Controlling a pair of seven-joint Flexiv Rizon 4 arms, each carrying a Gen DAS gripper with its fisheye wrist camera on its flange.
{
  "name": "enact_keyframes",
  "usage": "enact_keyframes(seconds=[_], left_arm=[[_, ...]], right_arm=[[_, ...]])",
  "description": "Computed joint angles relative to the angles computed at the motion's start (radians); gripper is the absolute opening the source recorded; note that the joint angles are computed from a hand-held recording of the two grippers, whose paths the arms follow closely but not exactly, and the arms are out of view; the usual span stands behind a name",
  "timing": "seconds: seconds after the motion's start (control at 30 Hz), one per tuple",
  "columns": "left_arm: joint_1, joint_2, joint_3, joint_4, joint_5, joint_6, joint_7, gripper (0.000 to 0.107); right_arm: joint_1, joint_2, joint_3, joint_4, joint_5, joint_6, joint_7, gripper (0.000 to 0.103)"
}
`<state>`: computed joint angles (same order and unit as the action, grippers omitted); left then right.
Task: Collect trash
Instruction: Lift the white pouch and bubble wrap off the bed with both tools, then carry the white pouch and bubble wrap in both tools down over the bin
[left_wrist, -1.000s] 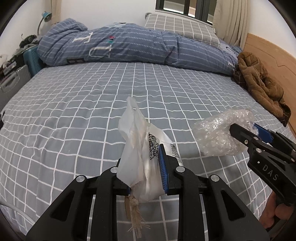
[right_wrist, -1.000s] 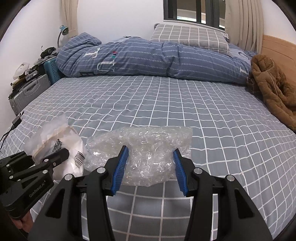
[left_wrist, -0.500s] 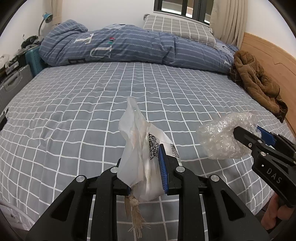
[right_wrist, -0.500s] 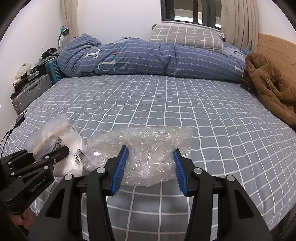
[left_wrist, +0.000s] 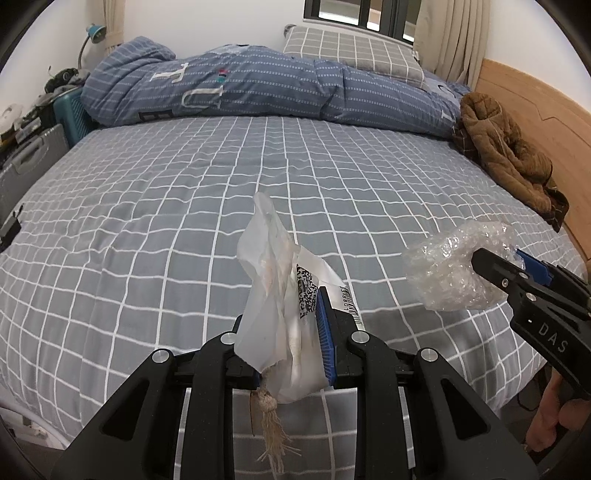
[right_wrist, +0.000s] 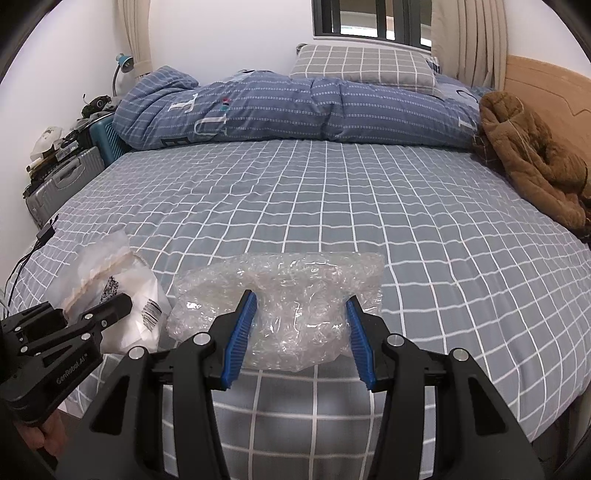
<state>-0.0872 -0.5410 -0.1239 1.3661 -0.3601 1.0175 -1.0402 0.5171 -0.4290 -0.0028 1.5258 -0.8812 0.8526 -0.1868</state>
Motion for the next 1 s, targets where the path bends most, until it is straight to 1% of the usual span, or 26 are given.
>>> enact_keyframes(seconds=[0.43,1.0], left_arm=[[0.014,0.09,-0.008,0.132,-0.042,0.036,0.04,0.022],[0.013,0.203,0.009,0.297,-0.081,0.057,0.086,0.022]], right_arm=[[0.014,0.062,0.04,0.086,-0.017,-0.028,0.058,0.046],[0.034,0.13,0.094,0.172,-0.044,-0.075,0.115,0.046]])
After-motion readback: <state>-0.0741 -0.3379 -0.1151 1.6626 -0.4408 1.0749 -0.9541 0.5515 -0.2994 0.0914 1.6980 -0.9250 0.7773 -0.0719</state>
